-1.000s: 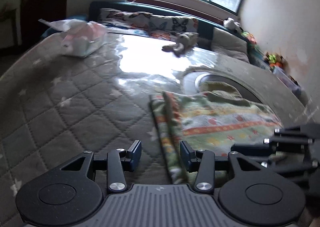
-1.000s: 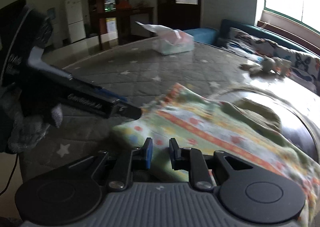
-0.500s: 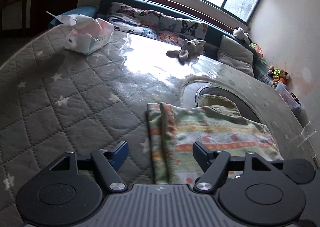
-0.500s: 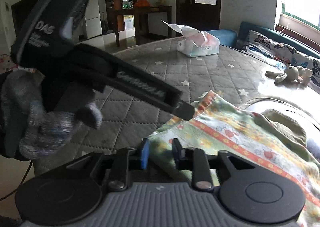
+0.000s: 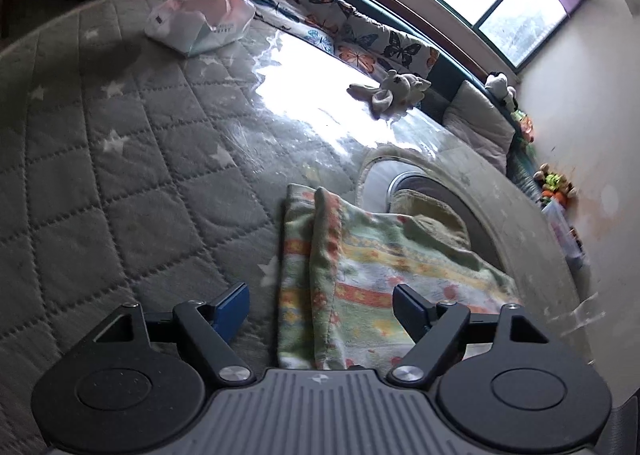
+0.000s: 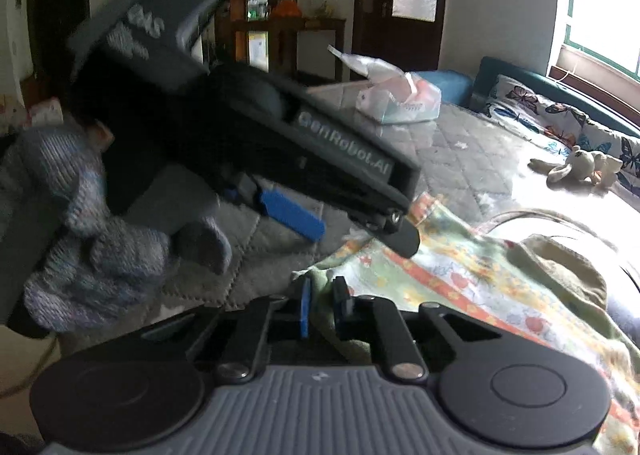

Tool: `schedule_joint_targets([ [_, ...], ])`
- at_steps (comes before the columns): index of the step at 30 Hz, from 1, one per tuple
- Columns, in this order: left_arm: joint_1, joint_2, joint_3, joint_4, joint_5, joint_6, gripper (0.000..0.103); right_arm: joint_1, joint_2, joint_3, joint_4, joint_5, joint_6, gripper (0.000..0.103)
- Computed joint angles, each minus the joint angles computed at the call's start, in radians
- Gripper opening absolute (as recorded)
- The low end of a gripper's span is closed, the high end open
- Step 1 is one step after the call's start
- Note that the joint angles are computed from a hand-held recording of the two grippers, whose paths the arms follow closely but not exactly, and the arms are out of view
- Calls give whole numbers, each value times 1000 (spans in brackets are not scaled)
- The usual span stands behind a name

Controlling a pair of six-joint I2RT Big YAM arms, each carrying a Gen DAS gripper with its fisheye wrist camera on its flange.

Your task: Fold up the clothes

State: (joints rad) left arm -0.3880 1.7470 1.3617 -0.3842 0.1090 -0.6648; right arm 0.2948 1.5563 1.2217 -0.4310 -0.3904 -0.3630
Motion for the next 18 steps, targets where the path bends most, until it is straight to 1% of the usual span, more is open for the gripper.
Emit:
schedule_joint_targets([
  [6, 11, 12, 10, 25, 54, -139, 79, -47, -39, -8, 31, -71, 63, 9],
  [7, 13, 15, 12, 31, 67, -156, 77, -54, -44, -8, 37, -78, 68, 9],
  [9, 21, 26, 14, 53, 119, -190, 73, -66, -51, -11, 49, -90, 75, 9],
  [10, 24, 34, 16, 64, 146, -210, 69, -70, -52, -13, 52, -96, 75, 9],
  [11, 25, 41, 20, 71, 162, -223, 65, -72, -54, -16, 53, -101, 72, 9],
  [12, 25, 49, 25, 75, 176, -233, 56, -72, -54, -18, 51, -104, 68, 9],
  [13, 24, 56, 31, 73, 180, -239, 50, -72, -53, -19, 48, -106, 63, 9],
  [15, 23, 60, 32, 79, 181, -254, 48, -71, -53, -22, 41, -111, 53, 9],
  [17, 21, 60, 34, 75, 181, -247, 48, -68, -50, -24, 35, -114, 43, 9],
  [18, 18, 60, 37, 68, 175, -229, 44, -66, -45, -23, 30, -116, 40, 9],
])
